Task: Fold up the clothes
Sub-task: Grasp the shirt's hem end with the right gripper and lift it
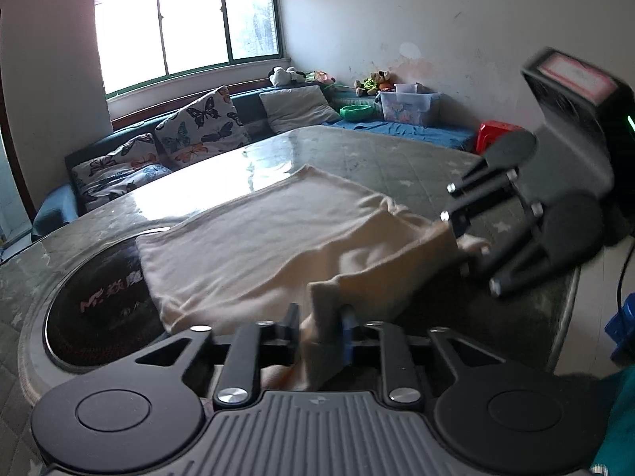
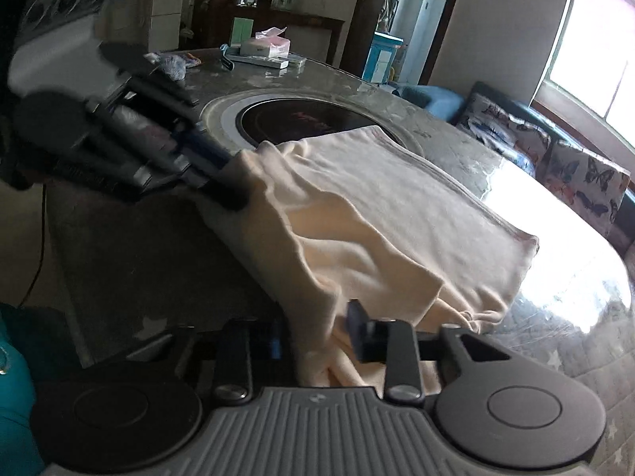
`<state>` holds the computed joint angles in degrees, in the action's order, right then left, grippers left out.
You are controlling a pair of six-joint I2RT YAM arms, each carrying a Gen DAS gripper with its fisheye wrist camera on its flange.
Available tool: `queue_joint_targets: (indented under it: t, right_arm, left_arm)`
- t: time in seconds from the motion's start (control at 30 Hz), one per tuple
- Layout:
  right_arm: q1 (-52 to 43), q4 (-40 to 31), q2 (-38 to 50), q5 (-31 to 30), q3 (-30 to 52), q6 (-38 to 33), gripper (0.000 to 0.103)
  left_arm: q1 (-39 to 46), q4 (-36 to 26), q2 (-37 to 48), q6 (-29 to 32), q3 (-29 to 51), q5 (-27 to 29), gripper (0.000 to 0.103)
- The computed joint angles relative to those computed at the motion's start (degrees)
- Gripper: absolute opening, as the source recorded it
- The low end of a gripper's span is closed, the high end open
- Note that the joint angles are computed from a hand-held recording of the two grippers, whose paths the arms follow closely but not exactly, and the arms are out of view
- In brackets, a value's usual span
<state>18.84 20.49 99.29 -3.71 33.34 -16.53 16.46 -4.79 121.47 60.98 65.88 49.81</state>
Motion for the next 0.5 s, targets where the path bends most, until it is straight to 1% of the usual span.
queue_joint_targets:
  t: [0.03,0.07,0.1,0.13,0.17,0.23,0.37,0.4,0.43,0.47,0.5]
  right_arm:
    - [-0.6,-1.0,-0.1,-1.0,0.6,0.5,0.022]
    - [-1.0,-1.6,-0.3,-1.6,0.9,1.0,0.02]
    - [-1.3,-2.1,-0.4,-2.2,1.2,1.5,0.019]
    - [-1.6,-2.5,-0.6,-2.7,1.4,2.0,0.019]
    - [-1.9,-2.9,-0.6,-3.1,1.8,2.5,0.018]
    - [-2.3,-3.6,-0.7,-3.7,2.4,3.5,0.016]
    - [-3.2,-3.9,-1.0,-4.9,2.9,5.4,0.014]
    - [-3.2,-3.7,-1.0,-4.9,2.9,5.7,0.014]
    - [-3.2,-3.4,-1.0,-4.8,2.9,6.1,0.013]
    - [-3.1,-3.1,-0.8,-4.6,2.8,6.4,0.013]
    - [-3.0,-2.6,-1.0,-4.3,2.4,6.8,0.012]
  left_arm:
    - [0.4,0.7,-0.1,0.6,-0.8,-0.2,0.041]
    - [0.9,1.4,-0.3,1.2,-1.5,-0.3,0.045]
    - [1.3,2.3,-0.4,1.9,-2.3,-0.5,0.047]
    - [1.7,3.4,-0.6,2.5,-3.1,-0.6,0.05]
    - [2.0,4.5,-0.7,3.2,-4.0,-0.8,0.052]
    - [2.5,6.5,-0.6,4.6,-5.1,-1.0,0.052]
    - [2.5,11.5,0.0,5.4,-6.9,-1.7,0.052]
    - [2.4,12.7,0.3,5.6,-7.2,-1.7,0.051]
    - [2.4,13.8,0.7,5.8,-7.2,-1.7,0.042]
    - [2.3,13.8,1.1,6.1,-6.9,-1.6,0.029]
    - [2.3,12.8,1.4,6.6,-6.1,-1.5,0.024]
